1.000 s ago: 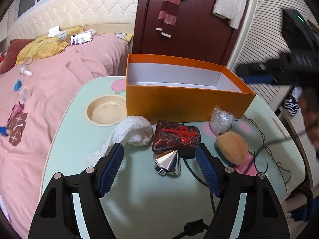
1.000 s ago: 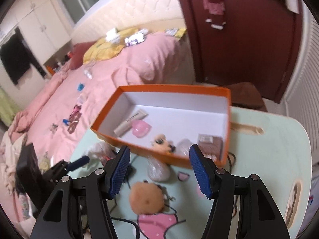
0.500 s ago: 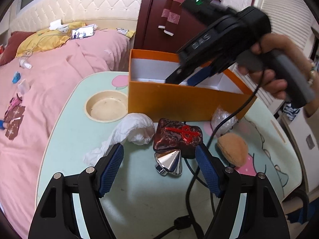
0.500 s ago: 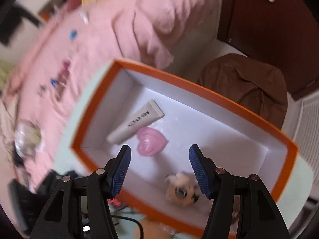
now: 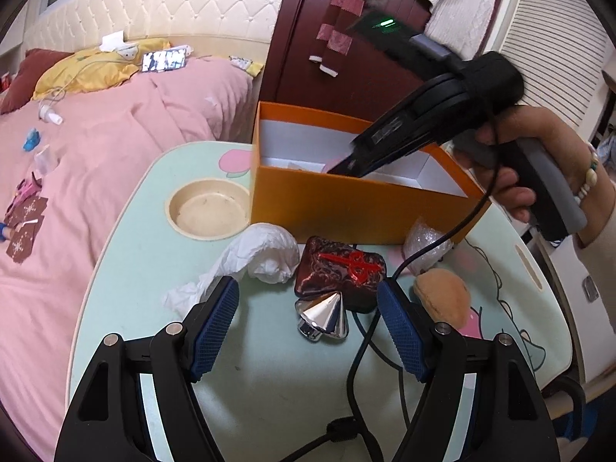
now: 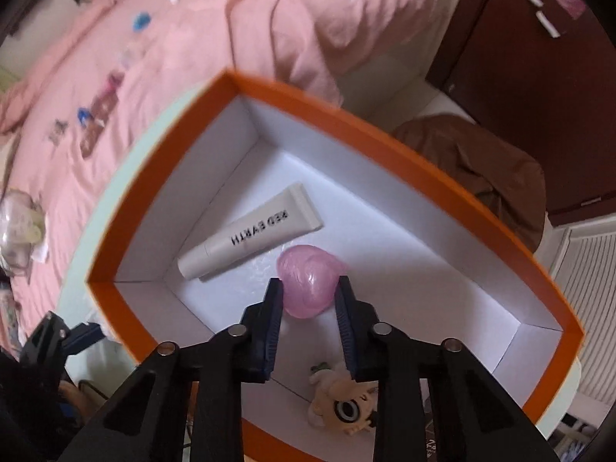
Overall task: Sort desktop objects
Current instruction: 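Reach into the box and grasp the pink heart with the right tool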
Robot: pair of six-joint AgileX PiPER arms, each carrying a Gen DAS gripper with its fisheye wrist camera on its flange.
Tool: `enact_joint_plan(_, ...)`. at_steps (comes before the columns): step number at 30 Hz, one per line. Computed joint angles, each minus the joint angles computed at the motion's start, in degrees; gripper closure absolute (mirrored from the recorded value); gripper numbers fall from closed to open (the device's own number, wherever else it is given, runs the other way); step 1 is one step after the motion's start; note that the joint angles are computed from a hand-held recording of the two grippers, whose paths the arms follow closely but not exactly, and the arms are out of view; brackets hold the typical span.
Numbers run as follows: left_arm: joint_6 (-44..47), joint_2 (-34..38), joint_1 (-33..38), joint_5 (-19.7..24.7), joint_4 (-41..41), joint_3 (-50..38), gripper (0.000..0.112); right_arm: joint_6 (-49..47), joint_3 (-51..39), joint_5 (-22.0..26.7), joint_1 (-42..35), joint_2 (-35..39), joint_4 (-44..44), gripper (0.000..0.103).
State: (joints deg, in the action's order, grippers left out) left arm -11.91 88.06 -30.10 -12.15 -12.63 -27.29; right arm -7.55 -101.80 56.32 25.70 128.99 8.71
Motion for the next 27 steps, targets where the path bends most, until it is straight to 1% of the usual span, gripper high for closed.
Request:
enact_joint_plan(2,2.22,0.10,-0.24,0.08,-2.29,-0.17,0.037,-2.09,6.62,-6.02,-1.77,-4.97,3.37,0.083)
enact_joint_plan(3,2.89,0.27,-0.32,0.23,-3.02,-0.32,0.037,-3.02,8.60,-7.06,-2.37,-6.87,4.41,0.083)
enact_joint_plan(5,-0.07,0.53,-0.06,0.62,-0.07,-0.59,0.037,-4.09,11.11,-7.46,-3.48,-9.30,5.99,0.082)
enact_joint_plan(7,-3.11,0.55,0.13,0.71,2.95,-0.63,0.037,-4.50,12.38,-7.92,-4.11,-9.98,6.29,0.082)
enact_joint_plan(9,-1.58,0.29,-0.13,0.79,1.42,-0.59,0.037,-4.63,12.96,-7.73,-4.73,-10.00,6.77,0.082)
enact_joint_plan(11,4.39,-0.01,-0.91,0.37,-4.57,-0.42,0.037,-5.26,12.89,-7.72,-5.83,-9.49,8.66,0.082)
enact_joint_plan(13,6.57,0.13,-1.11,0.28,-6.59,-0.52,0.037,-4.28,11.86,-7.25,-6.43,-9.19,9.96,0.081)
enact_joint_plan(14,7.58,0.21,-1.19,0.23,-7.52,-0.58,0.037,-3.82,10.73,-6.52,-6.85,-8.21,10.37,0.079)
enact_joint_plan(15,6.59,0.35,-0.98,0.46,-6.42,-0.69,0.037,-3.04,10.36,-6.00,-7.00,-7.86,10.25,0.078)
enact_joint_plan(16,5.20,0.53,-0.70,0.69,-4.89,-0.81,0.037,-1.93,10.09,-5.72,-6.74,-7.85,9.24,0.078)
enact_joint_plan(17,3.78,0.70,-0.42,0.91,-3.32,-0.92,0.037,-0.75,9.69,-5.45,-6.37,-7.79,7.96,0.075)
enact_joint_plan(18,3.00,0.79,-0.32,1.06,-2.51,-0.99,0.037,0.66,9.12,-5.41,-5.81,-7.39,5.90,0.067)
enact_joint_plan(20,1.83,0.82,-0.16,1.11,-1.29,-0.98,0.037,3.28,8.34,-6.29,-4.70,-6.61,2.33,0.055)
enact_joint_plan(22,1.12,0.69,-0.06,0.89,-0.56,-0.82,0.037,4.97,6.25,-6.44,-3.79,-4.87,-0.04,0.052)
enact_joint_plan(24,-0.30,0.70,0.06,0.75,0.77,-0.72,0.037,8.01,3.82,-5.21,-3.15,-2.86,-3.11,0.051)
enact_joint_plan(27,-6.00,0.83,0.85,0.86,6.43,-0.71,0.037,8.93,-0.05,-2.75,-2.52,0.22,-5.11,0.051)
